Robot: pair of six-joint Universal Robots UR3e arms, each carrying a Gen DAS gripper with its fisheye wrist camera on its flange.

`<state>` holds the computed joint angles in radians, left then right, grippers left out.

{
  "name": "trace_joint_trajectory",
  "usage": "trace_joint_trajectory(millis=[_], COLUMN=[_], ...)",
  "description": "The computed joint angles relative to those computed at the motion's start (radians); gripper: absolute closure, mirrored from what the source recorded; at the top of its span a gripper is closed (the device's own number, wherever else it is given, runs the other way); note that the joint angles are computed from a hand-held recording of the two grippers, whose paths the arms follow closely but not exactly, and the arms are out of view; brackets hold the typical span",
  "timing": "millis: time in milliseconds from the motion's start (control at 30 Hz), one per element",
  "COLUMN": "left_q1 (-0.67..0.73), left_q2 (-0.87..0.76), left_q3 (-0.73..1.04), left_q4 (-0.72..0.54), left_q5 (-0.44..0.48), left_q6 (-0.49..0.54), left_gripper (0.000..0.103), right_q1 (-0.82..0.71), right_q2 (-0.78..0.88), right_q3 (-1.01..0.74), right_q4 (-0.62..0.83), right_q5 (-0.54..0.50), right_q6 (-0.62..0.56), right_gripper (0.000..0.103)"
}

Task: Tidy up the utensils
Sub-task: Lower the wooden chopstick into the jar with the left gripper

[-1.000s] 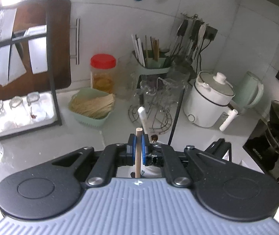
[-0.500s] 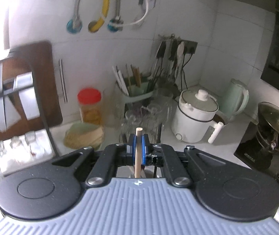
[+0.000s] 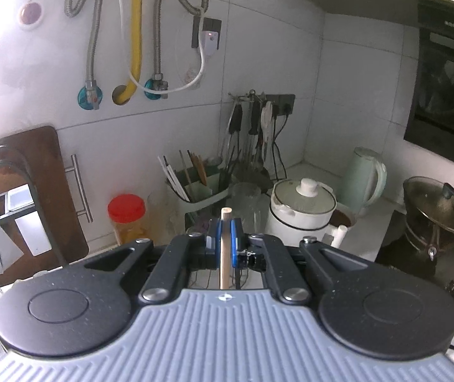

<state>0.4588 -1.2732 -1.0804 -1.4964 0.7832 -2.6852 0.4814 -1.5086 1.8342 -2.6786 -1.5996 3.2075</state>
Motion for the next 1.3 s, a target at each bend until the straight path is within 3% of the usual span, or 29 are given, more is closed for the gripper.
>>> trace_joint_trajectory(millis=[300,433,700,1133,1300], left_q1=[-0.105,-0.152,-0.221,-0.314,-0.310], left_q2=[-0.063,-0.100,-0.219,-0.579,-0.595], left_q3=[-0.045,-0.061,0.080,0.628,0.604], left_q4=[0.173,0.178,-0.031,-0.553,-0.567], left_q5=[0.078,0.123,0.195,0.307,0.309], left_q6=[-0.114,-0.142,-0.136,-0.092,-0.114], left_gripper=[0.096,0.096,0.096,0.096,0.096], right_q1=[-0.006,-0.010,-0.012,-0.009,-0.008], right_q2=[-0.004,-0.003,-0.003,0.001,0.002], right_q3=[0.013,0.015,0.024,0.022,0.021], right_q4=[-0.017,-0.023,-0.037,-0.039,-0.039], right_q5=[0.010,0.014,0.018,0.014,0.013], right_q6=[-0.006,-0.011,-0.013,-0.013,-0.009], right_gripper=[0.012,0.012,0.012,0.012,0.012])
